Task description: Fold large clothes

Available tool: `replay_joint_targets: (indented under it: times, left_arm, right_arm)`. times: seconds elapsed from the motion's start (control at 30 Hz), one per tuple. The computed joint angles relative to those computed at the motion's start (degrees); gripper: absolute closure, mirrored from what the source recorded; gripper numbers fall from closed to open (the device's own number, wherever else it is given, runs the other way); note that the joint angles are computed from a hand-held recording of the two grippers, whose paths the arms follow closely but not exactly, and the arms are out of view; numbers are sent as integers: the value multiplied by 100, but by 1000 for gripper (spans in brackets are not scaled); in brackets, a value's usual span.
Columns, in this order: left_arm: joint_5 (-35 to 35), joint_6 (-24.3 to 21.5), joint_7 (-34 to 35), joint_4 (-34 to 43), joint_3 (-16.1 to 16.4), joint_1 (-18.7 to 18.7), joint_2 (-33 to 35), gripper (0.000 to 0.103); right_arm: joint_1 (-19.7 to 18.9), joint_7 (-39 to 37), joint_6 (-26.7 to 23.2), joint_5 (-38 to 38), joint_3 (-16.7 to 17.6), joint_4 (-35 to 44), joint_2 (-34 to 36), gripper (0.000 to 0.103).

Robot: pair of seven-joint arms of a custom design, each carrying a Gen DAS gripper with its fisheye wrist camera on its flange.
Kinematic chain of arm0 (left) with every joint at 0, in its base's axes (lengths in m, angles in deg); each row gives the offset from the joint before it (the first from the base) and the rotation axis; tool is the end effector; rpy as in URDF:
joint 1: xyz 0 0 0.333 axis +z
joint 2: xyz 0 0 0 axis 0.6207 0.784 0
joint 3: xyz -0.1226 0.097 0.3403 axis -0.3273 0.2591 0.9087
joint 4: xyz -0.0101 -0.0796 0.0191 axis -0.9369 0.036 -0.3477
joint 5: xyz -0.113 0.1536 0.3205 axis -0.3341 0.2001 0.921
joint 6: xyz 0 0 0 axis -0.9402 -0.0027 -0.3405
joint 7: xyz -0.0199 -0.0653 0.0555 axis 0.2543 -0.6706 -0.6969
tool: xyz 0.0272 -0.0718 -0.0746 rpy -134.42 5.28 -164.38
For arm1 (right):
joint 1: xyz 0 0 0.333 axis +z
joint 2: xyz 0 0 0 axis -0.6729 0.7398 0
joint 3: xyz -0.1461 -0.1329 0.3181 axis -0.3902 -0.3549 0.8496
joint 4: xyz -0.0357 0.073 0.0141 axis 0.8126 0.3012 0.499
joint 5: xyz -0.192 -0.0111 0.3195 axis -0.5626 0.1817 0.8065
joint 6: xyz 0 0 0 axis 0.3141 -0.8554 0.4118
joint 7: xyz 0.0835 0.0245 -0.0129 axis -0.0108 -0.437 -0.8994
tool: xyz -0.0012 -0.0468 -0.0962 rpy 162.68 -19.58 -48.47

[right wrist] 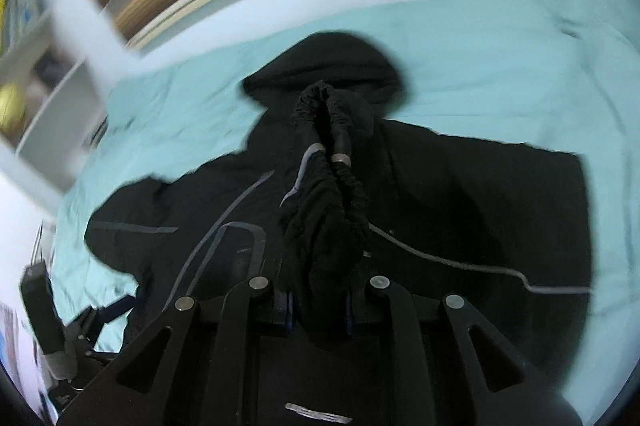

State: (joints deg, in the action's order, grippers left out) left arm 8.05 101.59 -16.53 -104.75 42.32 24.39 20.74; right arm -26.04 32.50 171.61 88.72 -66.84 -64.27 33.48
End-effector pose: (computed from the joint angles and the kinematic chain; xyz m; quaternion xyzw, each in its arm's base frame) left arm 0.4918 -0.2636 0.6481 -0.7085 0.6585 -0.2145 0.1357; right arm 0.5605 0.2115 0.6962 -0.6900 0.6505 -0.0750 0.3085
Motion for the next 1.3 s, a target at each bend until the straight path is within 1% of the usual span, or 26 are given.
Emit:
replay_joint_targets:
  times: [0.03, 0.1, 0.13, 0.2, 0.3, 0.37, 0.47, 0.5, 0.53, 0.57, 0.6, 0.63, 0.7, 0.77, 0.83, 0.9, 0.93, 1.0, 1.07, 1.13, 1.2, 1.23, 1.27, 1.3]
  left_arm:
    - [-27, 29, 6, -119, 58, 48, -96, 2]
    - [-89, 96, -20, -361, 165, 178, -274, 2]
    - [-149, 126, -21, -483, 207, 238, -360, 2]
    - [-245, 174, 34, -674, 261, 338, -490, 2]
    - [-229, 183, 44, -849, 274, 468, -566, 2]
    - [-210, 197, 47, -955, 277, 534, -619, 2]
    - [-265, 224, 74, -1128, 324, 629, -681, 2]
    - [-282, 226, 70, -1175, 335, 659, -696, 2]
    - [-311, 239, 77, -1230, 356, 691, -704, 2]
    - [-331, 230, 85, -1254, 363, 713, -717, 2]
    - [-356, 234, 90, -1293, 380, 742, -722, 2]
    - [-375, 235, 100, -1322, 393, 767, -728, 2]
    - [-414, 259, 145, -1351, 411, 801, -726, 2]
    - [-432, 311, 192, -1351, 415, 825, -701, 2]
    - [-481, 424, 272, -1313, 419, 824, -648, 2]
    - [-685, 592, 448, -1276, 458, 790, -586, 2]
    - [-783, 671, 540, -1209, 467, 774, -504, 2]
    - [-1069, 937, 857, -1088, 494, 714, -309, 2]
    - [-1422, 1060, 1191, -925, 517, 669, -103, 2]
    - [-1955, 1233, 1653, -724, 529, 621, 174, 2]
    - [-2224, 1244, 1847, -566, 495, 618, 358, 2]
    - [-2308, 1239, 1918, -491, 480, 627, 458, 3]
    - [-2321, 1194, 1902, -383, 466, 637, 589, 10]
    - [-2325, 1126, 1880, -260, 450, 644, 732, 20]
  right_arm:
    - [69, 3, -32, -9, 66, 127, 113, 84]
    - [273, -57, -193, -91, 222, 606, 573, 84]
    - [327, -101, -281, -95, 249, 742, 698, 84]
    - [528, -133, -555, -144, 357, 1263, 1183, 84]
    - [760, -205, -913, -227, 409, 1791, 1753, 84]
    - [895, -217, -1062, -250, 422, 1970, 2010, 83]
    - [1164, -122, -1479, -428, 390, 2582, 2635, 80]
    - [1246, -90, -1643, -500, 363, 2766, 2837, 77]
    - [1275, -94, -1701, -495, 358, 2816, 2927, 70]
    - [1303, -96, -1705, -465, 368, 2870, 3024, 66]
    - [1296, -137, -1669, -386, 398, 2917, 3094, 55]
    - [1234, -239, -1597, -223, 466, 2871, 3089, 42]
    - [1093, -473, -1593, 146, 605, 2855, 3067, 33]
    - [1034, -623, -1725, 299, 620, 2849, 2970, 33]
    - [893, -862, -1494, 552, 642, 2427, 2608, 33]
    - [692, -1079, -1166, 847, 617, 1757, 2043, 32]
    - [658, -1089, -1040, 885, 566, 1511, 1839, 30]
    - [596, -978, -811, 776, 394, 926, 1368, 26]
    - [527, -797, -788, 627, 269, 609, 1091, 26]
    - [432, -548, -743, 445, 144, 158, 743, 26]
    - [328, -375, -719, 268, 58, -213, 432, 26]
    - [271, -342, -766, 224, 32, -208, 426, 26]
    - [212, -255, -791, 167, -5, -359, 307, 26]
    - [155, -183, -805, 135, -34, -485, 215, 26]
